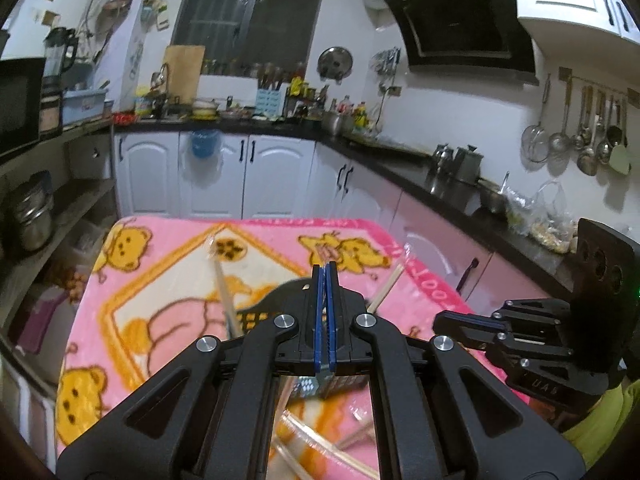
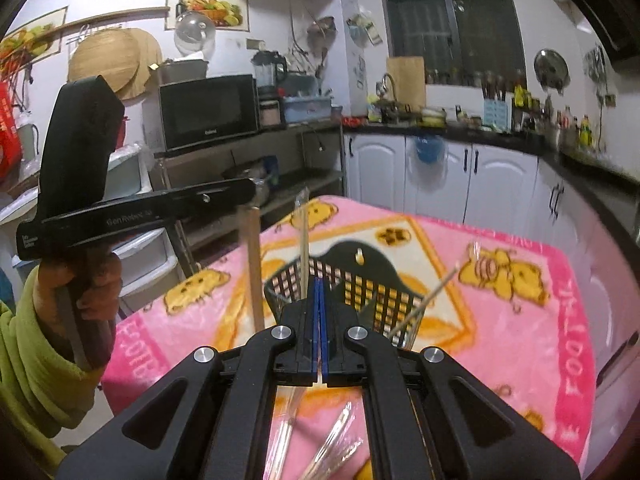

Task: Organize utensils
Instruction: 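Lift the left tool's chopstick into the caddy while the right tool lowers its chopstick in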

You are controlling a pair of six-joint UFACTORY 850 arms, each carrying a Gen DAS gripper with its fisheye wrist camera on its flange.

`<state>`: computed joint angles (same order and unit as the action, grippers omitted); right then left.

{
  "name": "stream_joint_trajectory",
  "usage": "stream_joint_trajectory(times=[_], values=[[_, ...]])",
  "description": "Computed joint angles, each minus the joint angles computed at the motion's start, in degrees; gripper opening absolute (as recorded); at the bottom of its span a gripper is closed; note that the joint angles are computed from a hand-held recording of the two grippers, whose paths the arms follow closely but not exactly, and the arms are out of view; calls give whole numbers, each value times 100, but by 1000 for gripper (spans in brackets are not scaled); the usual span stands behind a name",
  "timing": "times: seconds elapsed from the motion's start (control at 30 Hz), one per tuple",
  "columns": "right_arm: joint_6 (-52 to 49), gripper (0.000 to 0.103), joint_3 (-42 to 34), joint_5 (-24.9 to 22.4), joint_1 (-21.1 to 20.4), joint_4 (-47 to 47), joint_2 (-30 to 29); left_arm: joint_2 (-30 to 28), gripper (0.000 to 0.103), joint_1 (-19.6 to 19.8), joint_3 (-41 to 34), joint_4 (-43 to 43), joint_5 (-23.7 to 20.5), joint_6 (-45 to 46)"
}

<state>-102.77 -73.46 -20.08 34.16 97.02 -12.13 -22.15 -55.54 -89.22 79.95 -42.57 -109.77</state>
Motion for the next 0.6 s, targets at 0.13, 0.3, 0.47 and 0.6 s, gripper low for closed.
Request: stream_joint_trajectory(times=[0.13,0.3,0.47,0.6], values=[[-214,1,-124,28,2,207,6,-32,0,-19,-141,209,-19,-43],[-670,1,-194,37,-26,723,64,-35,0,3,-277,460,11,-160],[-1165,1,-240,15,-79,1338,139,-76,0,28,-414,569,52,-130],[-1553,1,-298,-22,-111,1780,186,-136,0,71,-548,610,106,-102]])
